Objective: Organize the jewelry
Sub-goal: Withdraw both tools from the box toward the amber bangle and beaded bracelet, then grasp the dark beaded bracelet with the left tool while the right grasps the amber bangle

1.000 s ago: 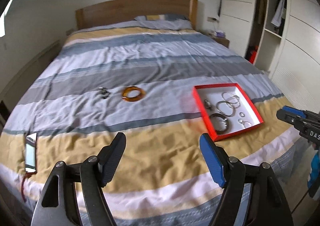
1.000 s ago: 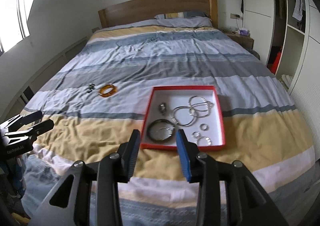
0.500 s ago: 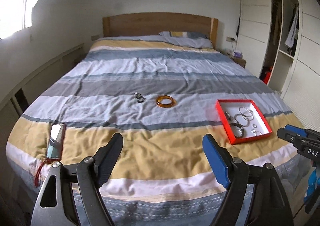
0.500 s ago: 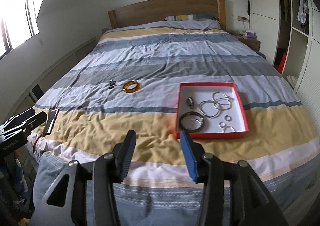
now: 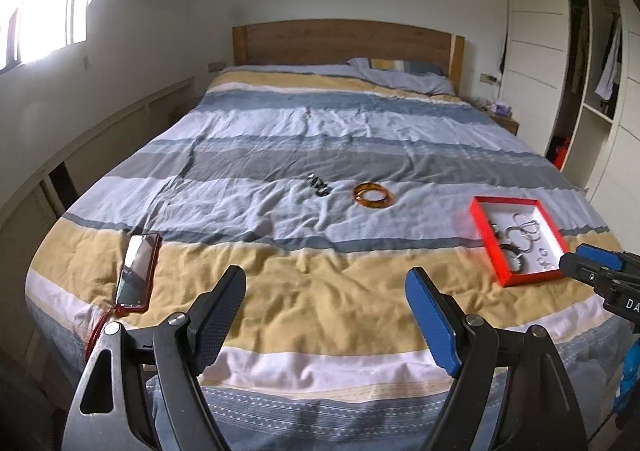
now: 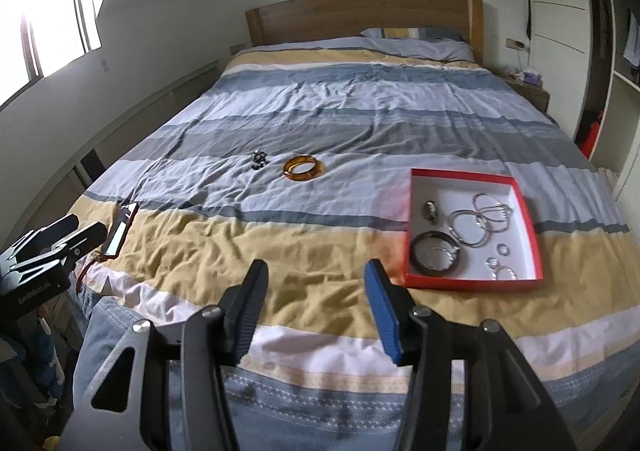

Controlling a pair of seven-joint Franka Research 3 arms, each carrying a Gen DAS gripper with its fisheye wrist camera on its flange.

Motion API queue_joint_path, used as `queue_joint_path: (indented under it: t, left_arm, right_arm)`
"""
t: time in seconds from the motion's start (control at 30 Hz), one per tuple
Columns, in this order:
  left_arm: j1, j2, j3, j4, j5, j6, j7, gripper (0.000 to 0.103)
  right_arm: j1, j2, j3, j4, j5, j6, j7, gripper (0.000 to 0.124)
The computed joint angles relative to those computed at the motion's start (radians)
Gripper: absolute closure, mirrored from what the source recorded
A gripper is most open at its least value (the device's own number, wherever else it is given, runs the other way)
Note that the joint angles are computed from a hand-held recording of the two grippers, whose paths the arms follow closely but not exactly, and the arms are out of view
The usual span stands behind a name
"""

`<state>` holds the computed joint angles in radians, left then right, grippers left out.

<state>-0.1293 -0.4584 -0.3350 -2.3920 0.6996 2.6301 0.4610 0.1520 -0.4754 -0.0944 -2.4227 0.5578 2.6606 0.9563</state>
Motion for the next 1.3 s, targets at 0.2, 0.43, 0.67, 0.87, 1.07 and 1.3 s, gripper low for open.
queue_joint_path:
  t: [0.2,0.43,0.67,0.87,1.07,1.3]
  left_arm:
    - [0.005,0.073,0.027,0.018,-0.024,-0.014,0.016,0.022]
    - [0.01,0.198,0.078,0.049,-0.069,-0.007,0.056,0.022]
    - [0.022,0.397,0.133,0.182,-0.088,0.053,0.131,0.023]
    - [0.031,0.637,0.185,0.428,-0.156,0.093,0.257,0.023]
    - [0.061,0.873,0.195,0.692,-0.316,0.126,0.426,0.025]
    - [0.09,1.119,0.172,1.003,-0.47,0.102,0.572,0.029]
  right_arm:
    - [0.028,0.086,-0.011,0.056,0.035,-0.011,-0.048,0.076]
    - [0.017,0.255,-0.004,0.16,0.092,-0.036,-0.093,0.076]
    - [-0.024,0.469,0.045,0.33,0.1,-0.051,-0.068,0.076]
    - [-0.046,0.672,0.092,0.551,0.079,-0.065,-0.016,0.076]
    - [-0.05,0.897,0.123,0.824,-0.02,-0.089,0.081,0.076]
    - [-0.047,1.16,0.148,1.179,-0.113,-0.17,0.195,0.076]
